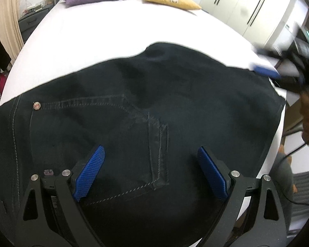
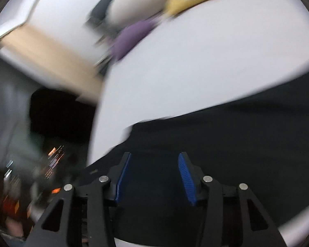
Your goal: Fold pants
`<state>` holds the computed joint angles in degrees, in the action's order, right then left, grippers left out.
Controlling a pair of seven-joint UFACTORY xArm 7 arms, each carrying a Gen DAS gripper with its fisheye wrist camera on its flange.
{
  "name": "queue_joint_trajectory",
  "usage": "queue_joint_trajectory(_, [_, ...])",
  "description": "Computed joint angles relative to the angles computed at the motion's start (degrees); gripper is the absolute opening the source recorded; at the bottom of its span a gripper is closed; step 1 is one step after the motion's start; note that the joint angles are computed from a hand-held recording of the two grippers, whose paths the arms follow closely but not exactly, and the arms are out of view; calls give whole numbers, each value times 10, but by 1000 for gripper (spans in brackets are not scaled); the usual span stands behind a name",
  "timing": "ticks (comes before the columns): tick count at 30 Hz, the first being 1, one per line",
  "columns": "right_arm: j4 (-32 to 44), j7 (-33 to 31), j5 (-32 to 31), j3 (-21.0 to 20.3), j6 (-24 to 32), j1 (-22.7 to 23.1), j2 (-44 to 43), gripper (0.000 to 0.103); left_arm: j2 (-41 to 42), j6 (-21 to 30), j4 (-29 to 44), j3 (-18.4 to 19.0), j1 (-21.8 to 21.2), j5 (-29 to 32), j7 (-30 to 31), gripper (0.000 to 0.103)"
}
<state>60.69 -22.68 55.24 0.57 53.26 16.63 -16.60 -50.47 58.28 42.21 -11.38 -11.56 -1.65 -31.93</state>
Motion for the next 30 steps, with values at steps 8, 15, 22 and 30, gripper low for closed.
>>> queue_joint_trajectory(8, [177, 42, 55, 59, 70, 12, 250, 46, -34, 9, -24, 2, -8, -6, 5, 92])
queue_joint_trajectory(15, [75, 83, 120, 45, -50, -74, 197, 4, -52, 28, -21, 5, -6, -9, 7, 92])
queue_joint_trajectory(22, [-71, -50, 63, -18, 76, -125, 25, 36, 25, -62, 36, 17, -16, -33, 38, 92])
queue_joint_trajectory(30, [-138, -74, 10, -150, 120, -238, -27, 0, 324, -126, 200, 45, -32, -45, 146, 92])
